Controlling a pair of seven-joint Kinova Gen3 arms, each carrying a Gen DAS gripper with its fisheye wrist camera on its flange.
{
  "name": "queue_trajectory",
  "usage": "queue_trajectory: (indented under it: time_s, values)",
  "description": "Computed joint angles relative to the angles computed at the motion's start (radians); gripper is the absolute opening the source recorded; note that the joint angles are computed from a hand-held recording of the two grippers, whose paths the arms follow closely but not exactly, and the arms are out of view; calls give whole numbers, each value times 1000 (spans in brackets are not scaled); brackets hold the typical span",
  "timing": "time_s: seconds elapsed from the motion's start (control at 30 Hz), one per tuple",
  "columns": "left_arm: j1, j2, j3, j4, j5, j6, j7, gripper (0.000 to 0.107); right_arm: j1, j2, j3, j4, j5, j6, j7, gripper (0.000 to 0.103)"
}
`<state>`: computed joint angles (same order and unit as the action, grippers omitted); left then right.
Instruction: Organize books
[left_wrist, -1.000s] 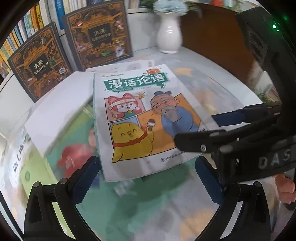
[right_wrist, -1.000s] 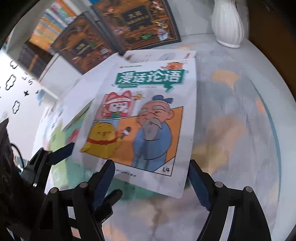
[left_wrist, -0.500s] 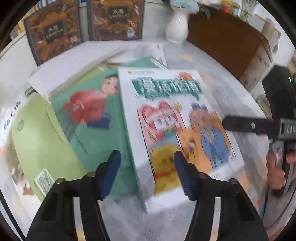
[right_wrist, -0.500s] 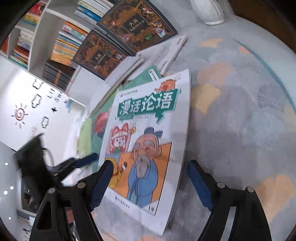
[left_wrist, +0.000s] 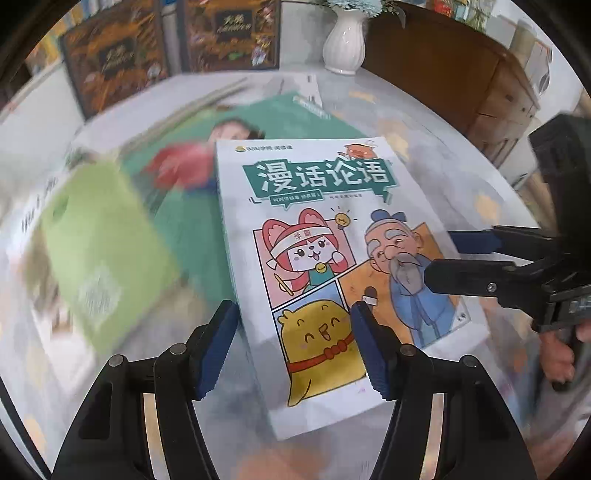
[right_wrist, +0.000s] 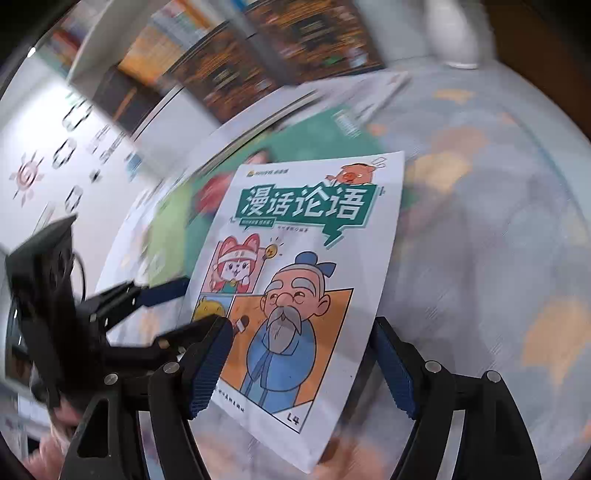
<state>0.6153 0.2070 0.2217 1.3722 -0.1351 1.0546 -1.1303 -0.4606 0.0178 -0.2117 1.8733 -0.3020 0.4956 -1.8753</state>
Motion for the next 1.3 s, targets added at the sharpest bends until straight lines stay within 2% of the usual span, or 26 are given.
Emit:
queue_trajectory:
  time_s: [0.03,0.1,0.2,0.27,0.33,0.37,0.43,0.5,0.57,0.6,0.67,0.73,0.8,0.93,1.0,1.07,1.2,1.3]
  values:
    - [-40,-42,19,46,41,-5,-5,60,10,3,-26,-1,-39,6,41,76]
    - [-73,-130,6,137,108,-11,-4,60,75,21,-114,-7,-114,11,122,76]
    - [-142,-252,31,266,128,-40,5,60,153,73,-253,-39,-203,21,244,76]
    - [-176,-315,7,327,164,-25,-29,60,202,140,-343,-81,-261,39,325,76]
    - [-186,-347,-78,381,245,-26,-108,62,211,192,-377,-115,-267,32,382,75]
    - [-187,-371,-124,410,285,-49,-141,50,197,203,-366,-131,-248,35,386,71]
    - [-194,-390,-217,444,367,-75,-218,47,213,223,-368,-156,-244,66,383,64]
    - [-174,-388,-310,463,448,-83,-281,42,295,241,-427,-145,-299,72,445,52]
    - [-148,-384,-397,480,529,-90,-349,39,385,283,-493,-143,-381,84,522,49]
    - [-144,-377,-419,482,560,-89,-389,39,410,295,-512,-137,-421,87,555,49]
    - [-155,-359,-411,469,571,-90,-436,41,405,318,-496,-152,-453,95,592,41]
    - [-191,-357,-338,468,534,-120,-423,42,365,300,-438,-144,-480,102,629,40]
    - [-226,-372,-291,491,514,-164,-407,43,348,290,-428,-134,-481,70,651,40]
    - [-238,-392,-294,531,549,-218,-426,43,337,262,-439,-103,-461,5,641,40]
    - [-243,-407,-269,549,517,-258,-394,43,314,251,-425,-107,-419,0,603,40]
    - [-236,-410,-285,560,536,-278,-390,42,287,254,-396,-119,-420,5,592,40]
    - [-242,-395,-278,542,536,-265,-377,42,317,274,-425,-114,-494,-26,644,40]
    - [-263,-388,-244,525,500,-252,-346,43,272,274,-400,-139,-416,-39,560,39]
